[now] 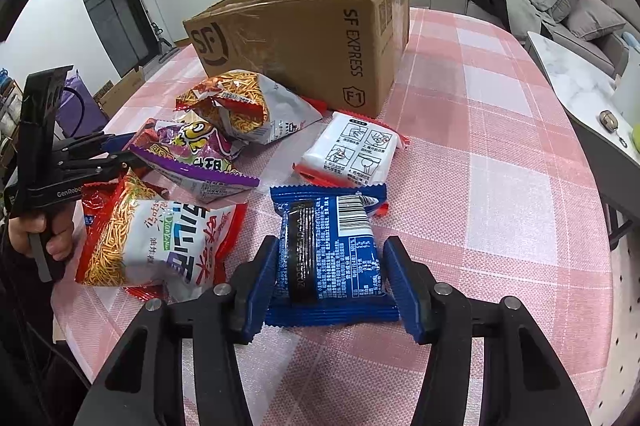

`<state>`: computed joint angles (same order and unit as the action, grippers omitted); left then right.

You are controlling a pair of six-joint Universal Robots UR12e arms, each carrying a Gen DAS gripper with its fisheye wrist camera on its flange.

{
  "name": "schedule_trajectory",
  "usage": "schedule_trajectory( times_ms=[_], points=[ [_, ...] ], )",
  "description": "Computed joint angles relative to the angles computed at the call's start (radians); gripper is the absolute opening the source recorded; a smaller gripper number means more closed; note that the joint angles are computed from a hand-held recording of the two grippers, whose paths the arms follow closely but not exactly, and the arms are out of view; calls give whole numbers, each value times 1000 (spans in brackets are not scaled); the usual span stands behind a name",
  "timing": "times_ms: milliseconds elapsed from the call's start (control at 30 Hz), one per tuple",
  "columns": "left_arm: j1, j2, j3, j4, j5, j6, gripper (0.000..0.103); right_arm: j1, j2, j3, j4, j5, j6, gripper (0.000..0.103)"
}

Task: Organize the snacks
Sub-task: 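Grasp the red wafer pack with the left tool while the right tool grasps the blue biscuit pack, then lift both packs into the cardboard box and open both tools to release them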

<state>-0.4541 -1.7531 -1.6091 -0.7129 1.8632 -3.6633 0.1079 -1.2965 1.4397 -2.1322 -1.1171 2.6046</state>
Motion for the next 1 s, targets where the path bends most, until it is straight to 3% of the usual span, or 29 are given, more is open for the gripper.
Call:
schedule_trajectory(
  times_ms=[100, 267, 567, 1000],
  points=[
    [-2, 5, -4, 16, 6, -6, 40, 0, 1, -2, 2, 0, -1, 54],
    [-6, 11, -10, 36, 24, -14, 40, 3, 3, 1, -5, -2, -9, 45],
    [-19, 25, -13, 62, 52, -20, 40, -4, -15, 16, -21, 36, -37, 44],
    [-30, 34, -3, 91, 88, -32, 40, -21, -36, 26, -77, 108, 6, 44]
  ],
)
